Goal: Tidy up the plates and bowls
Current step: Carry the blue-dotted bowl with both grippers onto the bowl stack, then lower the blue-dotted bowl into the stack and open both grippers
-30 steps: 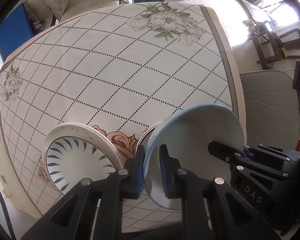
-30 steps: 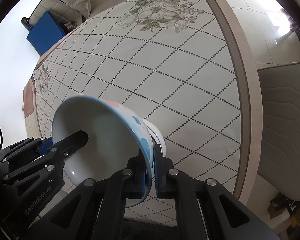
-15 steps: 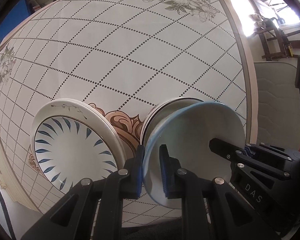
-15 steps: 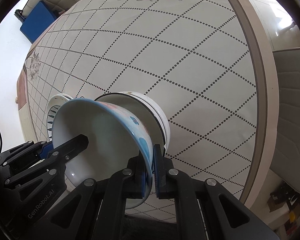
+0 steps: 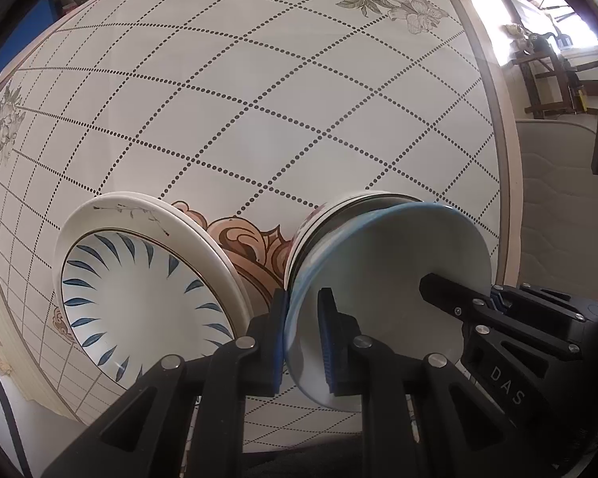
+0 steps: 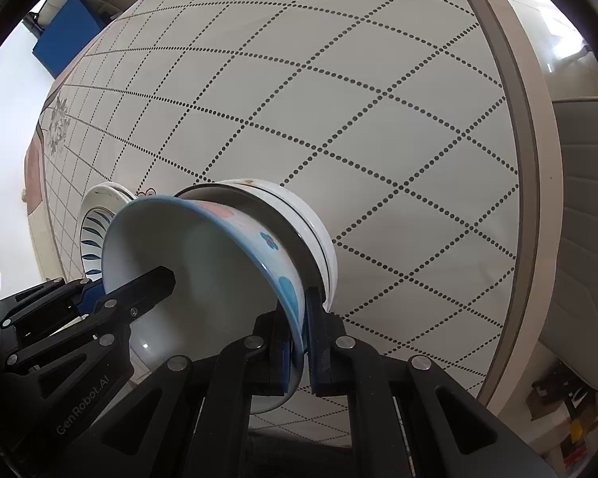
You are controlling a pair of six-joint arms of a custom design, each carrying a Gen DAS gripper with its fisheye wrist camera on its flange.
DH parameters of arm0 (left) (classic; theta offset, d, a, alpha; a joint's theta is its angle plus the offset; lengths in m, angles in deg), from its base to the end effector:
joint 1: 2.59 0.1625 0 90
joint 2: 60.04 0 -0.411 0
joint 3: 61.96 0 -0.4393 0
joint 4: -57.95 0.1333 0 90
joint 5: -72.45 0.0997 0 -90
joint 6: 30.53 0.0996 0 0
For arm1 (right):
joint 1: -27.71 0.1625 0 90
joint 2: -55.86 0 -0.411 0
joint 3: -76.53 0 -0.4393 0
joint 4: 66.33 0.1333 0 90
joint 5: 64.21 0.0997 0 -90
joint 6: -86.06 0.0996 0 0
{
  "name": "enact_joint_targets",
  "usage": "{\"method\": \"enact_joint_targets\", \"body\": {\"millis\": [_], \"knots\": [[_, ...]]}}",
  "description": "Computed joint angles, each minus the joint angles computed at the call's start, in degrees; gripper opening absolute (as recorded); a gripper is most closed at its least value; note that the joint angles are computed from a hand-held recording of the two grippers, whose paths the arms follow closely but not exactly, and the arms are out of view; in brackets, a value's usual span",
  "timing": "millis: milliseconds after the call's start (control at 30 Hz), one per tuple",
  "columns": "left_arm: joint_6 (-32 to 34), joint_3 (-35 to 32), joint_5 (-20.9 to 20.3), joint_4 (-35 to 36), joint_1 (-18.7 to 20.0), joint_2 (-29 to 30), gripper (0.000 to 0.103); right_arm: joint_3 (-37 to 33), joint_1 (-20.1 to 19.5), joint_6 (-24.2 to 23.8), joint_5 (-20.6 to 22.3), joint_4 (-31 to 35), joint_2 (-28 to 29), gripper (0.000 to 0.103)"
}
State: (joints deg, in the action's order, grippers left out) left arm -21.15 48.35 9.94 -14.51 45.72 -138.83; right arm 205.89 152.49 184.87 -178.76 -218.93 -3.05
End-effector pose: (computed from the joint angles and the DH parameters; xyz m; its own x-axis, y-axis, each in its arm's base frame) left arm -0.1674 -0.4575 0.2028 -0.3537 0.9188 -0.1753 0.5002 0.3442 0.7946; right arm 0.3297 -0.3136 -0.0029 -0.4489 0.8907 0.0719 0.7928 0.4342 -0.4277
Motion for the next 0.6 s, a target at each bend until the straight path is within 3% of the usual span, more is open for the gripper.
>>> {"method": "enact_joint_targets", "body": {"millis": [600], "knots": [[-1.8,0.7,1.3,0.3,1.0,-1.0,0.013,1.7,1.4,1.9,-0.4,-4.1,-0.8,0.014]]}}
